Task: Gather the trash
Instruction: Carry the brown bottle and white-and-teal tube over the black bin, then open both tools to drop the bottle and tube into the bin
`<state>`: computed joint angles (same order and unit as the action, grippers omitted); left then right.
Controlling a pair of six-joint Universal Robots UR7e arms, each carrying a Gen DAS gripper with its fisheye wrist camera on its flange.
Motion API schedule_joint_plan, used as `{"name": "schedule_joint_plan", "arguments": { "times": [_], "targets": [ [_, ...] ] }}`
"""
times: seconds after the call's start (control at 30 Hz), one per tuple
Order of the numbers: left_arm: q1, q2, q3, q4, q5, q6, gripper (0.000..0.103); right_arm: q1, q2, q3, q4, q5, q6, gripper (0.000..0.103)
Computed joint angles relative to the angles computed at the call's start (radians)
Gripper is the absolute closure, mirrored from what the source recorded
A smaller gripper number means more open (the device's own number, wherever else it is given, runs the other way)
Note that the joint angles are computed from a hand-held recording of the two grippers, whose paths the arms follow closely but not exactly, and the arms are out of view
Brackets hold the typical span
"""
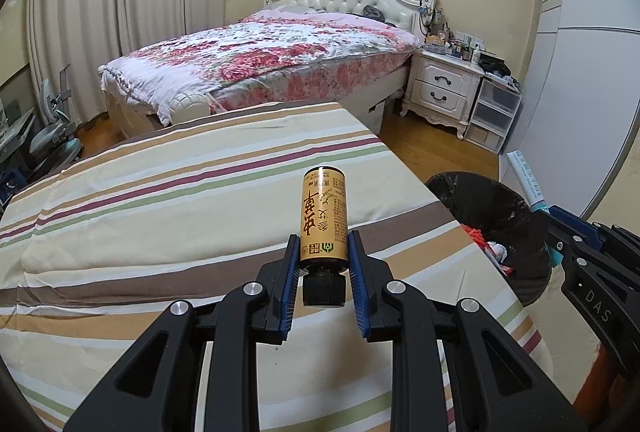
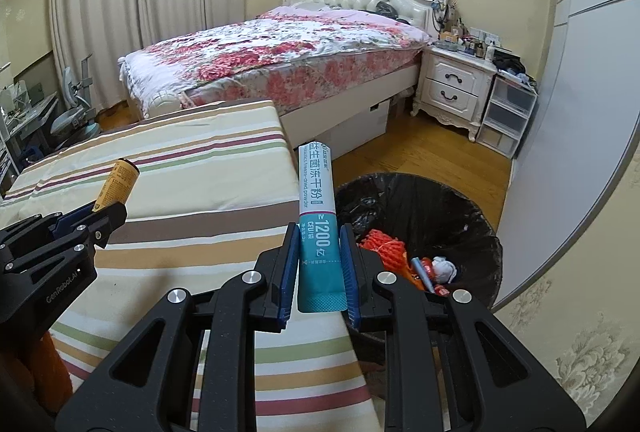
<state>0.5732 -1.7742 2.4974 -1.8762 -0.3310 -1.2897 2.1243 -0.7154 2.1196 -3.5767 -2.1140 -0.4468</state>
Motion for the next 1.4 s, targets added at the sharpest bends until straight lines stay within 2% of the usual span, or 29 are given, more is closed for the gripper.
{"name": "schedule_joint_plan", "arguments": {
  "times": [0.37, 0.57, 0.9, 1.4],
  "targets": [
    [0.045, 0.238, -0.011, -0.582, 0.012, 0.413, 0.078, -0.051, -0.017, -0.022, -0.061, -0.033, -0.031, 0.082],
    [0.075, 0.352, -0.041, -0.803, -0.006, 0.577, 0.078, -0.071, -0.018, -0.031, -0.090, -0.037, -0.050, 0.082],
    [0.106, 0.502, -0.106, -1.027, -0.029, 0.773, 0.078, -0.111, -0.010, -0.063, -0.081, -0.035, -0.048, 0.082],
    [0.180, 0.625, -0.218, -1.155, -0.076, 0.946, 0.078, -0.157, 0.001, -0.111, -0.073, -0.032, -0.043, 0.082]
  ]
}}
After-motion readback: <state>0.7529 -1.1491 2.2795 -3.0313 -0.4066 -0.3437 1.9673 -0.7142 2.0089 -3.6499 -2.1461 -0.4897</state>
